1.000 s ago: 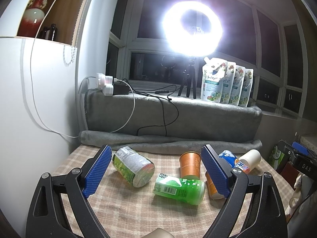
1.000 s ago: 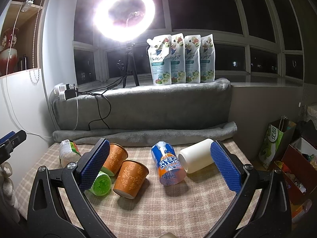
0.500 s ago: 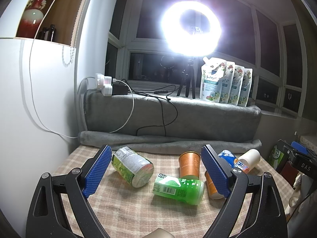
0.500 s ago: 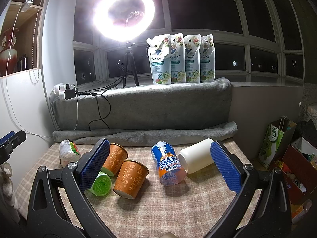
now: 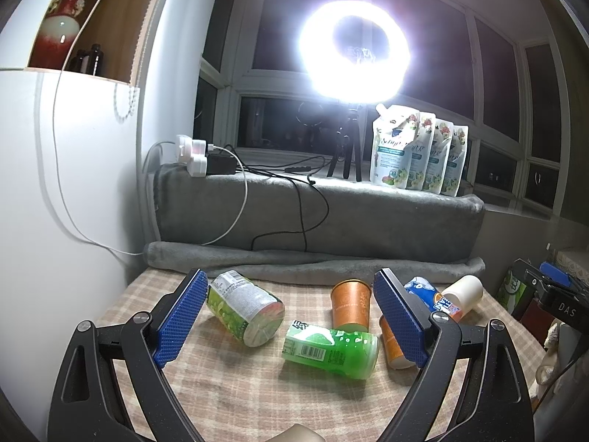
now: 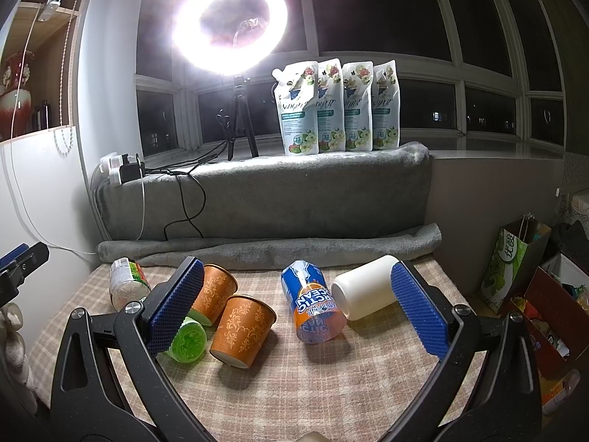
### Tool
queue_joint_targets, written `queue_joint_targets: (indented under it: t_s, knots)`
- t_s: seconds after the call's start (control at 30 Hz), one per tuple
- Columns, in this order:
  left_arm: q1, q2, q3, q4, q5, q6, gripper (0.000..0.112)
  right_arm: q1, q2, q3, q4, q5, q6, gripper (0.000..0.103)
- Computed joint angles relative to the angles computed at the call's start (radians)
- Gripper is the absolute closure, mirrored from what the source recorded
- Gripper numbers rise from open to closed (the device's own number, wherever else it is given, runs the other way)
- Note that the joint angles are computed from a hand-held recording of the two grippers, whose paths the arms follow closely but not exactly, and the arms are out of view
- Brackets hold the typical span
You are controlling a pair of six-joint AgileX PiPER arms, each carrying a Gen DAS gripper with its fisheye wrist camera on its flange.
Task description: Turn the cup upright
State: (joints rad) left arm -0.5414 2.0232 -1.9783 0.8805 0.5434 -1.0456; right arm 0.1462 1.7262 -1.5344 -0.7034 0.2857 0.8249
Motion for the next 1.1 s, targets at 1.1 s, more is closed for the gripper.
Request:
queue_joint_targets:
  t_s: [1.1]
  knots:
    - [0.063, -0.046, 0.131, -0.118, -0.027, 0.045, 0.020, 0.015, 0.152, -0.224, 0.484, 0.095, -0.522, 0.000]
